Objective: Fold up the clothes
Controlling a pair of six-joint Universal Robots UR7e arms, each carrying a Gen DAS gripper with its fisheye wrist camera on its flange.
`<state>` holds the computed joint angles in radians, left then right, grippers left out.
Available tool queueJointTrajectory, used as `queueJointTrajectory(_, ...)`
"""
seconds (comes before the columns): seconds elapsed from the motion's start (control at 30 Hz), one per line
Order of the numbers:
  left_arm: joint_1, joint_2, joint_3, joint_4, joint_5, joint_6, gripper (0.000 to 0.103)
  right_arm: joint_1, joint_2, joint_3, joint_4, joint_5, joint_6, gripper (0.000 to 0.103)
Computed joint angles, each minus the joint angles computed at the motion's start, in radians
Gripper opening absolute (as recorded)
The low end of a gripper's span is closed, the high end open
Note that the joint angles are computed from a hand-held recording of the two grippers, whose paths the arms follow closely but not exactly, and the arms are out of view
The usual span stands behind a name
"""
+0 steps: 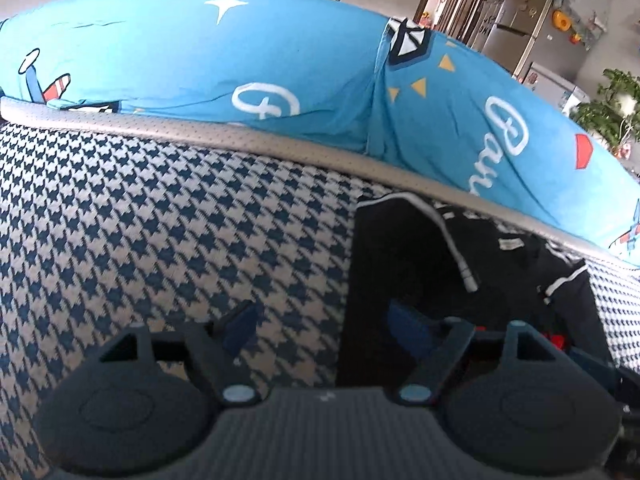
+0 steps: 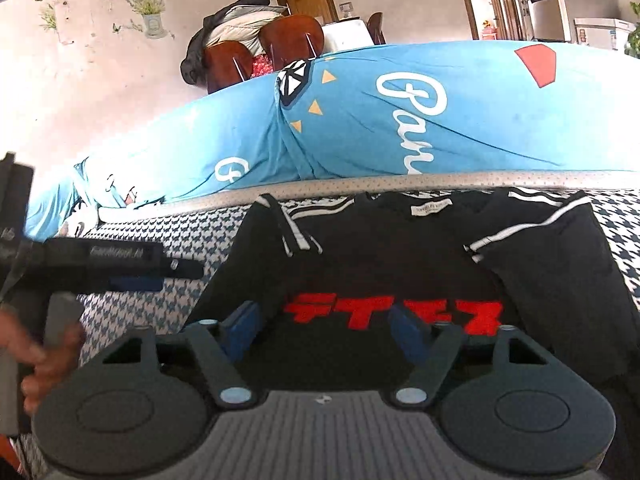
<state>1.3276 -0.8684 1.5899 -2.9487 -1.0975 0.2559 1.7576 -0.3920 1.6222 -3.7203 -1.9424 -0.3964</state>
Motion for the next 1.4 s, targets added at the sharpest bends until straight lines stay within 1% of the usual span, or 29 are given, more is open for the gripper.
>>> queueJointTrajectory(0.1,-0.003,0.004,0.003,-0.005,0.027,0.016,0.081,-0.005,0.015,-0.036,0.015,0.014,-0.008,0.057)
queueJointTrajectory(0.27,-0.003,0.011,0.004,-0.005,0.048,0.022,0.084,-0.011,0.044,-0.089,0.027,0.043,-0.055,0.053)
queueJointTrajectory(0.43,-0.002,0.017,0.000,-0.006,0.070,0.018,0.086,-0.010,0.080,-0.158,0.053,0.066,-0.110,0.053)
queueJointTrajectory(0.57,0.002,0.023,-0.007,-0.001,0.083,0.006,0.087,-0.011,0.120,-0.228,0.079,0.069,-0.162,0.053)
queueJointTrajectory(0.83,0.007,0.030,-0.020,0.022,0.084,-0.005,0.088,-0.024,0.178,-0.332,0.106,0.059,-0.179,0.052)
queueJointTrajectory(0.93,0.007,0.034,-0.021,0.022,0.086,-0.002,0.088,-0.030,0.183,-0.350,0.122,0.073,-0.169,0.032)
queueJointTrajectory(0.97,0.008,0.035,-0.021,0.019,0.087,0.000,0.088,-0.032,0.174,-0.343,0.131,0.084,-0.146,0.018)
queueJointTrajectory(1.0,0.007,0.036,-0.022,0.017,0.088,0.001,0.089,-0.034,0.165,-0.336,0.139,0.094,-0.124,0.014)
queueJointTrajectory(1.13,0.007,0.040,-0.023,0.012,0.090,0.005,0.090,-0.042,0.131,-0.309,0.173,0.139,-0.033,0.011)
queueJointTrajectory(1.2,0.008,0.040,-0.023,0.013,0.089,0.007,0.091,-0.044,0.102,-0.285,0.186,0.162,0.058,0.010)
queueJointTrajectory(1.27,0.008,0.041,-0.023,0.011,0.090,0.011,0.092,-0.042,0.077,-0.268,0.196,0.167,0.154,0.010)
queueJointTrajectory(1.3,0.008,0.041,-0.023,0.010,0.091,0.013,0.092,-0.042,0.068,-0.264,0.203,0.164,0.194,0.010)
queueJointTrajectory(1.4,0.006,0.045,-0.021,0.008,0.098,0.029,0.094,-0.031,0.064,-0.274,0.218,0.077,0.291,0.010)
